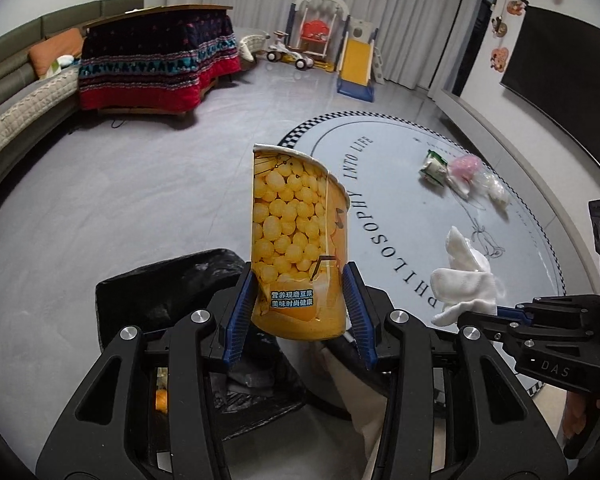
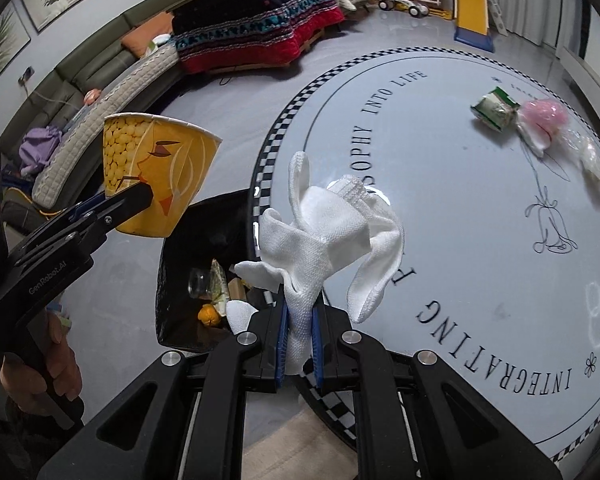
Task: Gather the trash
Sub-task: 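Carry the yellow cup and white cloth over the bin and release both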
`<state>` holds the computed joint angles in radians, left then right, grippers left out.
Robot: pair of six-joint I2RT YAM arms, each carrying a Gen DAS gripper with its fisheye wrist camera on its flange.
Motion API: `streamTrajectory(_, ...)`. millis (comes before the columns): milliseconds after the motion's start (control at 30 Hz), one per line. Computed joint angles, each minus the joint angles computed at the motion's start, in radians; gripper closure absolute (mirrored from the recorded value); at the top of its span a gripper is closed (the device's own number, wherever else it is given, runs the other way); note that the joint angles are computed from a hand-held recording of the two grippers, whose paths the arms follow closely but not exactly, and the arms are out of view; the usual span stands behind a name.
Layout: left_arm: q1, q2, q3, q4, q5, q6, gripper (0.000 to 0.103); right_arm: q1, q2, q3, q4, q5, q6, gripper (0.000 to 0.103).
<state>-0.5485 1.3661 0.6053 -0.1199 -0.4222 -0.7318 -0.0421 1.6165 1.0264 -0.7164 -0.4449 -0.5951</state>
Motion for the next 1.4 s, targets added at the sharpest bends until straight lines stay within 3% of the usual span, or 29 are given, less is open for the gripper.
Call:
streamTrajectory(300, 0.109, -0.213, -0.208, -0.047, -0.008, -0.044, 0.060, 0.213, -0.016, -0.075, 0.075, 0.048, 0.093, 0.092)
streamTrajectory(600, 0.271, -0.353, -0.365, -0.100, 0.047, -0.035, 0.058, 0.447, 0.052, -0.096, 0.146, 0.090, 0.199, 0.092)
streamTrajectory(633, 0.297, -0.350, -0.382, -0.092, 0.066, -0.022, 0.058, 0.473, 0.071, -0.089, 0.151, 0.106, 0.193, 0.088)
streamTrajectory(667, 0.335, -0.334, -0.390, -0.089, 0.083, -0.003, 0.051, 0.507, 0.082, -0.094, 0.180, 0.149, 0.202, 0.073)
streamTrajectory(700, 0.344, -0.288, -0.385, -0.092, 0.055, -0.023, 0.016, 0.535, 0.081, -0.118, 0.236, 0.202, 0.231, 0.060)
streamTrajectory(733, 0.339, -0.265, -0.384, -0.096, 0.010, -0.045, 0.007, 0.546, 0.074, -0.136, 0.273, 0.218, 0.247, 0.043)
streamTrajectory(800, 0.326, -0.242, -0.383, -0.110, -0.048, -0.075, 0.006, 0.545, 0.084, -0.136, 0.274, 0.206, 0.243, 0.043)
streamTrajectory(967, 0.368, -0.227, -0.395, -0.059, 0.003, -0.047, 0.006, 0.503, 0.087, -0.132, 0.254, 0.179, 0.219, 0.043)
streamTrajectory(1400, 0.243, -0.139, -0.257, -0.076, -0.034, -0.078, 0.006, 0.359, 0.064, -0.080, 0.174, 0.099, 0.142, 0.043)
